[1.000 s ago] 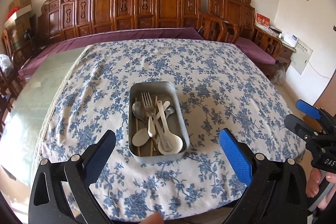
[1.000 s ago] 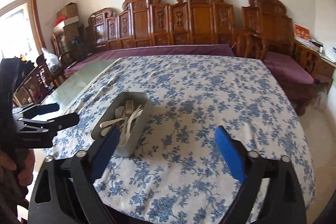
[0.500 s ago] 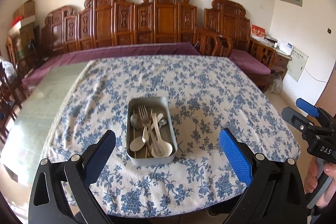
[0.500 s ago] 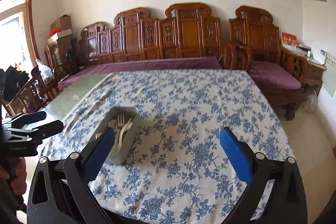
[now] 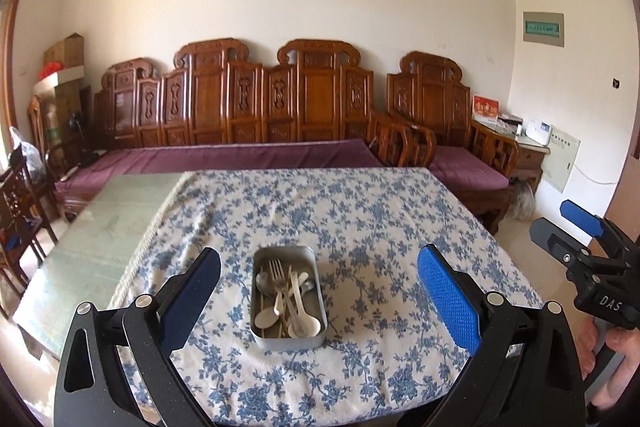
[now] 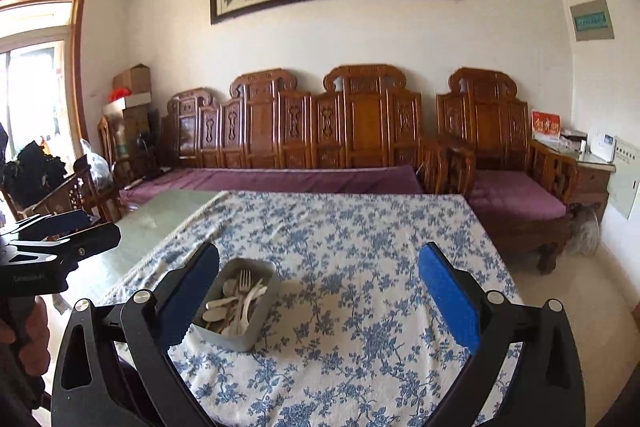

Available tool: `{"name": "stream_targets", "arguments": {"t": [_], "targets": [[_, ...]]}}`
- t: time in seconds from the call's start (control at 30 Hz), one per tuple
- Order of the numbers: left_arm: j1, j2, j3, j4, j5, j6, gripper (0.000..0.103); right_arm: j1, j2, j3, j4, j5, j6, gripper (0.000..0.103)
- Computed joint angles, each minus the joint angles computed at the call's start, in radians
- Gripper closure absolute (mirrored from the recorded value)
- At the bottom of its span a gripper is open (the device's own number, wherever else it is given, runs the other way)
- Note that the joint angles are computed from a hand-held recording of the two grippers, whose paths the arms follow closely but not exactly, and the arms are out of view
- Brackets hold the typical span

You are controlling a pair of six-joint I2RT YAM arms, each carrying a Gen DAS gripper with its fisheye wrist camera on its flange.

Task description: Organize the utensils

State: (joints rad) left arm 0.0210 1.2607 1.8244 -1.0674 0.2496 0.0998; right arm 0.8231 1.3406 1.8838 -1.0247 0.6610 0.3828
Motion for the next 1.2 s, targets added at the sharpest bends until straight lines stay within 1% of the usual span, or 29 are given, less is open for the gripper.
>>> {"name": "stream_targets", "arguments": {"t": [0.07, 0.33, 0.47, 1.2], "targets": [[0.006, -0.003, 0.014, -0.005, 0.001, 0.002, 0.008, 0.014, -0.002, 0.011, -0.005, 0.018, 0.001, 0.003], [0.009, -0.011, 0.022, -0.009, 0.004, 0.003, 0.008, 0.017, -0.003, 0.026, -0.021, 0.021, 0.003, 0.003], [0.015, -0.013, 0.024, -0.017, 0.015, 0.001, 0.008, 0.034, 0.004, 0.039, -0.04, 0.038, 0.015, 0.003], [0.019, -0.017, 0.01, -0.009, 0.024, -0.003, 0.008, 0.03, 0.016, 0.023, -0.033, 0.04, 0.027, 0.003]]}}
